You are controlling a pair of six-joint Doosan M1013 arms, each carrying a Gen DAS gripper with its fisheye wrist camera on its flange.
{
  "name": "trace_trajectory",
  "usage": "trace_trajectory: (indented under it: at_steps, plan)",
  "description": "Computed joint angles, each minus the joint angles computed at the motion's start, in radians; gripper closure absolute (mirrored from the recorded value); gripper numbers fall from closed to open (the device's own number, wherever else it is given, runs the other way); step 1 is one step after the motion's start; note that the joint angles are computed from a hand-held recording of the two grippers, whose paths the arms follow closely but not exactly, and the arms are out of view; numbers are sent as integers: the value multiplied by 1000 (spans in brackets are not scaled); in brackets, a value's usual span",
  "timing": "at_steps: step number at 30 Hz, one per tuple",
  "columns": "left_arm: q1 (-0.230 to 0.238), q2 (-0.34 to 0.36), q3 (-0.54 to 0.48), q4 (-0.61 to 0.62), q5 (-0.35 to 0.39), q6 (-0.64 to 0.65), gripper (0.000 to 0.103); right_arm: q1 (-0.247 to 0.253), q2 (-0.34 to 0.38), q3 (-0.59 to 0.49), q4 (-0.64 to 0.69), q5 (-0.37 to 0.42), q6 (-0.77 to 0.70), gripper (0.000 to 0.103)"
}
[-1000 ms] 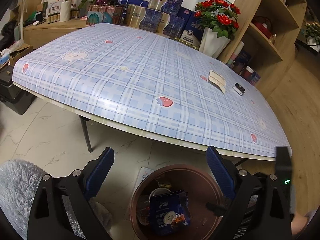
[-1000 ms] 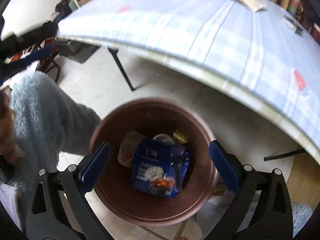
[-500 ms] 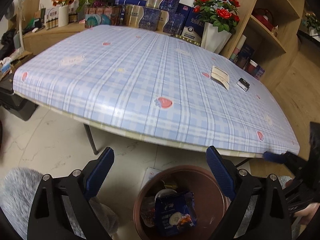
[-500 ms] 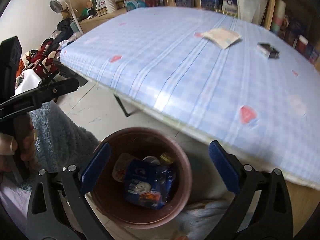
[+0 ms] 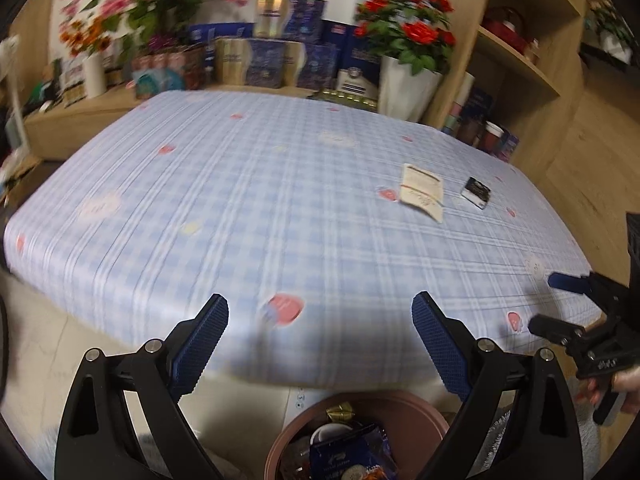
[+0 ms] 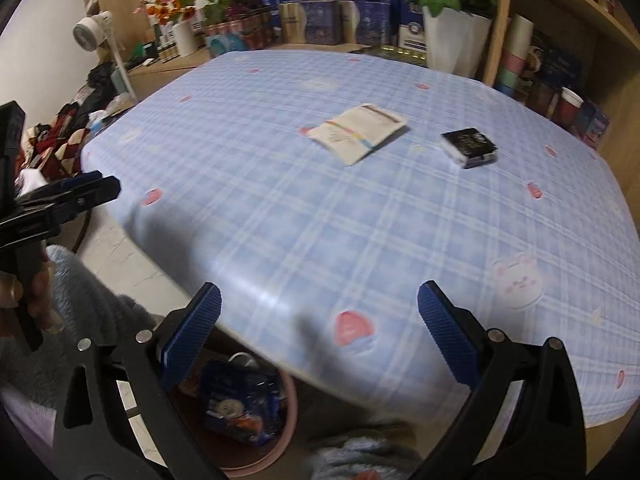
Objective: Collect trash
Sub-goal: 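Move both open tools back over the table toward the card and tissue pack, then grasp the cream paper card with the left tool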
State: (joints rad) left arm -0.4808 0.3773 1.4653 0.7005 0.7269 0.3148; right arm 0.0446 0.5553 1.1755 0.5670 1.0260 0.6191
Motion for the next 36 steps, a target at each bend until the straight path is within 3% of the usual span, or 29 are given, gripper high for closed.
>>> trace_trajectory:
  at_steps: [5,10,16,22,30,34,36]
  plan:
    - [19,70,-119,-108,6,210,12,-6,46,-65,-17,5,41,6]
    - [44,178,-288,-292,47,471,12,-15,86,-123,-21,11,77,6]
    - [60,346,-558,-404,197,657,12,-23,134,-195,-44,16,149,6]
    - [80,512,-842,-464,396,720,12,-34,173,-263,-40,31,219,6]
    - [85,651,-1090,-473,563,753,12,-38,220,-335,-47,63,299,6]
    - [83,691,-1163,-445,613,752,13,-37,237,-362,-51,73,332,6]
    - [80,667,-1116,-435,572,770,27,-37,245,-377,-54,81,349,6]
